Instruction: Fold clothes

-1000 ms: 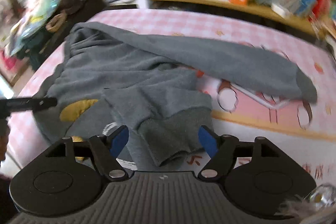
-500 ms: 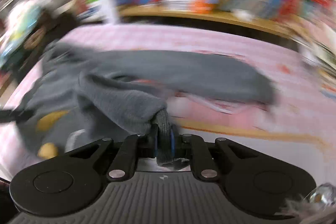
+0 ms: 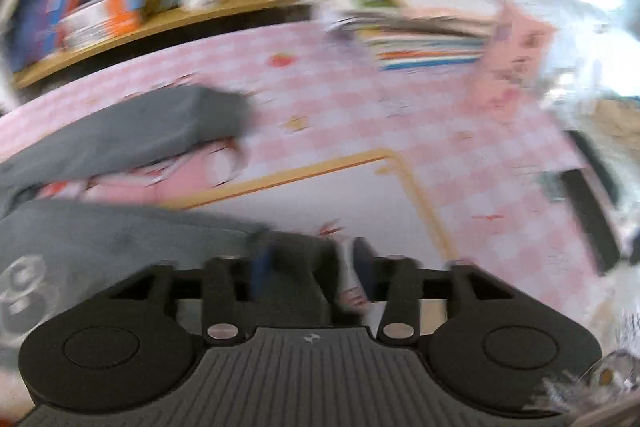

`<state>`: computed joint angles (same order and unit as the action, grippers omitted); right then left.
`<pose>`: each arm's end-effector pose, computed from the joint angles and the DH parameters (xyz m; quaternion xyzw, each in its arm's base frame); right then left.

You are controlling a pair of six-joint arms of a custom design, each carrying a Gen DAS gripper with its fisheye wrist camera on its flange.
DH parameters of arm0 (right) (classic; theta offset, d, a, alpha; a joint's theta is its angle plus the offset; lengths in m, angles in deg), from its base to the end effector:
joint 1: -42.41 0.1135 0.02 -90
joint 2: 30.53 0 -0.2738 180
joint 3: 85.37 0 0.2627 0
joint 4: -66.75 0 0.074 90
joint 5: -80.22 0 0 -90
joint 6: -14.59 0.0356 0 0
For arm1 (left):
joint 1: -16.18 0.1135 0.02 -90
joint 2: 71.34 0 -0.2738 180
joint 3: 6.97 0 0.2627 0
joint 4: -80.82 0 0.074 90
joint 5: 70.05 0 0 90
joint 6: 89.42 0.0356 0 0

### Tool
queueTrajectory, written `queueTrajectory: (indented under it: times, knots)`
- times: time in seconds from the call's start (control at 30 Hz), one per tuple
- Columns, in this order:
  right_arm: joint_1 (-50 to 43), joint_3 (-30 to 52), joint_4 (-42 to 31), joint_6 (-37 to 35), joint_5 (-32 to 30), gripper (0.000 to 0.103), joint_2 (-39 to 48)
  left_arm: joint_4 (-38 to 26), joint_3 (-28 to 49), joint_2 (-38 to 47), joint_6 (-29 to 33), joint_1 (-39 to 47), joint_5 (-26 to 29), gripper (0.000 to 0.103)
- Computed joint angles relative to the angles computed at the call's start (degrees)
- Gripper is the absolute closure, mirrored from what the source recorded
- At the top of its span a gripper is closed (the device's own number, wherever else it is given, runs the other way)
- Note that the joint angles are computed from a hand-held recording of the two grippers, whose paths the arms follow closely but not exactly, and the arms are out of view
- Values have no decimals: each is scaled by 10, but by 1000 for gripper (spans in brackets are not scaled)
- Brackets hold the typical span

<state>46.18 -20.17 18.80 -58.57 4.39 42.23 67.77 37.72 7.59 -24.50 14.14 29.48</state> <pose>0.2607 0.0084 0.2510 0.1442 0.9374 -0.0633 0.3105 0.2582 -0.0151 0.1542 -0.1557 0.9155 -0.1603 0.3346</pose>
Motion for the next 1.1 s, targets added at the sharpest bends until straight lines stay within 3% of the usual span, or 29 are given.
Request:
queueTrajectory:
  times: [0.2, 0.4, 0.5, 0.6, 0.67, 0.7, 0.8, 1.1]
  knots:
    - [7, -15, 42, -21, -41, 61, -5, -3, 3, 1, 1, -1, -1, 51]
    - [38, -21, 73, -1, -108, 70, 60, 3, 0, 2, 2, 4, 6, 51]
    - [33, -26, 52, 16, -57, 74, 93, 7, -6, -2, -4, 22, 26, 51]
    - [18, -23, 30, 12, -58, 83, 87, 9, -12, -7, -7, 34, 35, 53]
    - [27, -17, 21, 11, -44, 83, 92, 7, -9, -5, -11, 35, 37, 53]
    - [34, -15, 21, 13, -37, 81, 94, 0, -4, -5, -11, 34, 35, 53]
    - [63, -19, 39, 14, -16, 57, 79, -22, 10, -5, -12, 28, 27, 52]
    - [105, 29, 63, 15, -18, 50, 120, -26, 27, -8, 2, 2, 4, 46]
